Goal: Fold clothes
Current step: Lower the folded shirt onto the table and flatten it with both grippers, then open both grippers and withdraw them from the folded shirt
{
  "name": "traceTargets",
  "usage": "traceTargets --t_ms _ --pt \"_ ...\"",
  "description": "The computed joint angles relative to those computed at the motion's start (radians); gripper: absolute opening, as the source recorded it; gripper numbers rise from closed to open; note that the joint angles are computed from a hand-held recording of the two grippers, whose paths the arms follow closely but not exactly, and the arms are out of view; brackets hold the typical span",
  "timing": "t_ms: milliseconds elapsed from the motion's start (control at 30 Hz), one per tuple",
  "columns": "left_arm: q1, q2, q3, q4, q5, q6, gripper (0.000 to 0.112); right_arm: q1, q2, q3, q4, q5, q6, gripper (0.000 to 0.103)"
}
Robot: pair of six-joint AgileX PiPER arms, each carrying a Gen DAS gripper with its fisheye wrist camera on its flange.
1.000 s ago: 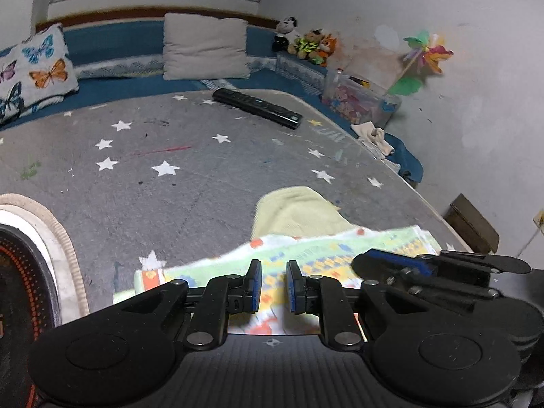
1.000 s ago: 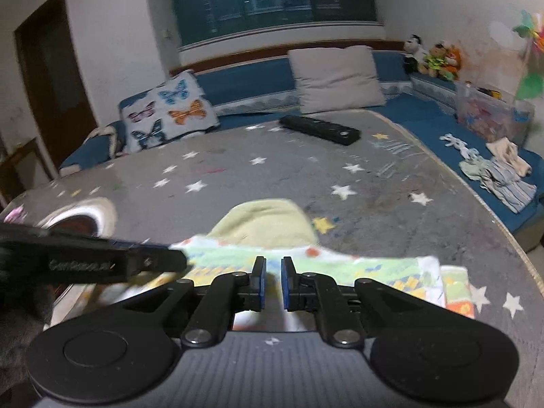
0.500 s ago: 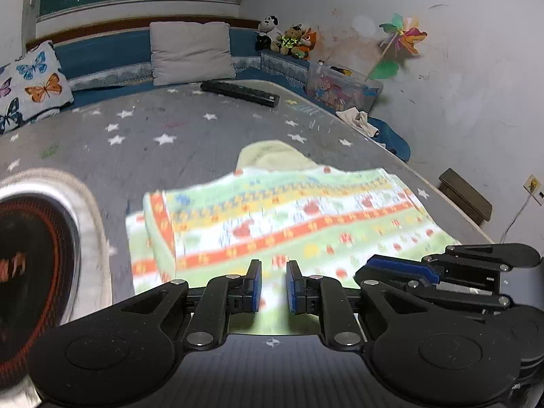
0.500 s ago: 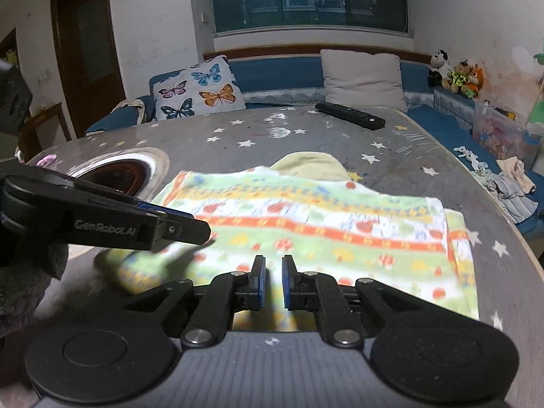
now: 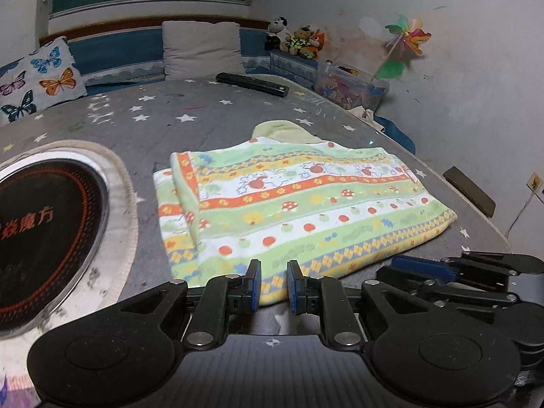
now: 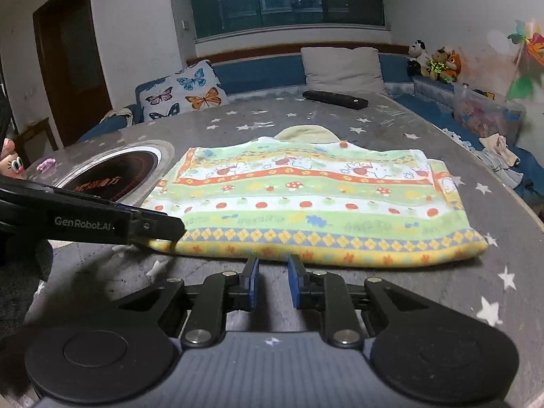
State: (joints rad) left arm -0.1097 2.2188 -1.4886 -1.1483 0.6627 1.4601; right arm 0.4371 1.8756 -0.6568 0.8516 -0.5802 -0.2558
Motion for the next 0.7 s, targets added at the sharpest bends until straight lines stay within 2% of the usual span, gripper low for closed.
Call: traceTargets --t_ms 133,267,367,467,533,700 --pt "0.016 -0.033 0.048 -0.019 -0.005 0.018 0.022 0.029 -0.028 0.025 0.054 -0.031 -0.013 0.019" --pt "0.025 -0.075 0.111 -0.051 -0.024 0.071 0.042 0.043 -0.043 0.033 0.109 -0.036 -0.02 0.021" --pt "0.029 -0.102 0.154 -0.072 -0.046 0.105 0.05 0.066 -0.044 0.036 0.172 -0.049 -0.028 0.034" --pt "0.04 -0.124 0.192 -0.103 -0.054 0.145 0.059 0.093 -0.039 0.032 0.247 -0.068 -0.061 0.036" --pt "0.046 -0.137 0.215 -0.118 -0.062 0.166 0.064 0.105 -0.036 0.032 0.277 -0.072 -0.066 0.044" --pt "0.059 -0.171 0.278 -0.173 -0.08 0.245 0.086 0.138 -0.035 0.04 0.335 -0.098 -0.056 0.053"
